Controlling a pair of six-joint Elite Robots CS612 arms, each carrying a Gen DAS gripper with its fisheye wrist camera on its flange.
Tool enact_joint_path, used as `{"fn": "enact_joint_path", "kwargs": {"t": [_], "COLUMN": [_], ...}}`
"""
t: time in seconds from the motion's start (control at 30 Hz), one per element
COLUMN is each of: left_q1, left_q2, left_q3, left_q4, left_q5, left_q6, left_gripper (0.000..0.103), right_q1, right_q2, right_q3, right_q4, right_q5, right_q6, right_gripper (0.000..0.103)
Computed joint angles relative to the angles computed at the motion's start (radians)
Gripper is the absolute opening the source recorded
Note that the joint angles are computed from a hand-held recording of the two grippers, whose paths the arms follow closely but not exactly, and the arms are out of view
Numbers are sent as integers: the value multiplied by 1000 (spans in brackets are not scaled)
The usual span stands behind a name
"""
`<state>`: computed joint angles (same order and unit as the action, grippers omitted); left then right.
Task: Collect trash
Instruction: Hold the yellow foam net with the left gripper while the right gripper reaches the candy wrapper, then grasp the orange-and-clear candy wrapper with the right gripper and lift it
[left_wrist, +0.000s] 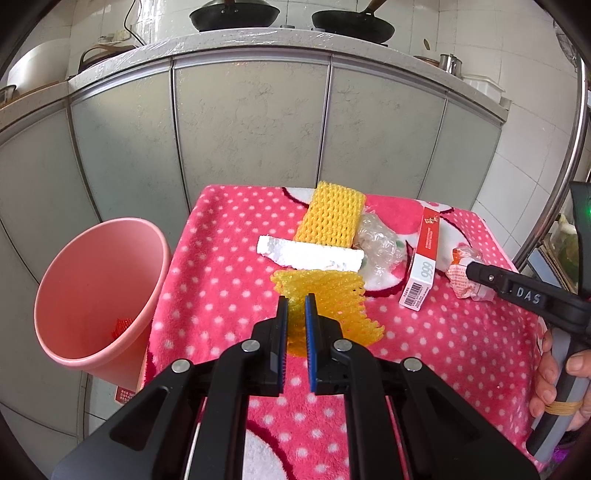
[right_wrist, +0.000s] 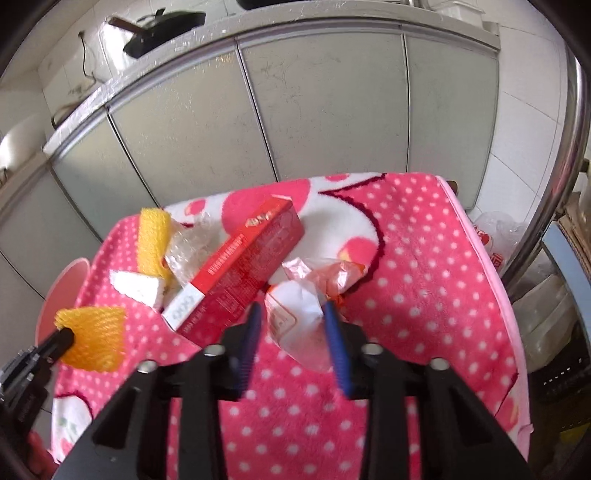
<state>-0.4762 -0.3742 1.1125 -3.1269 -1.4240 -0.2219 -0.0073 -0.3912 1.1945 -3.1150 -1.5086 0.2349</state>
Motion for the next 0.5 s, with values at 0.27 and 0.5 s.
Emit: {"fn": "enact_joint_path", "kwargs": {"t": [0.27, 0.5], "left_q1": [-1, 0], "left_q2": [1, -3], "left_q3": [-1, 4], "left_q4": [1, -5], "left_q5": [14, 27], "left_q6": [-7, -14], "left_gripper": [8, 8], "right_q1": [-1, -2], "right_q2": [-14, -31], "right_q3": [34, 59], "right_q4": [-64, -105], "right_q5": [-10, -1], "right_q6": [-33, -30], "right_gripper": [2, 2]}}
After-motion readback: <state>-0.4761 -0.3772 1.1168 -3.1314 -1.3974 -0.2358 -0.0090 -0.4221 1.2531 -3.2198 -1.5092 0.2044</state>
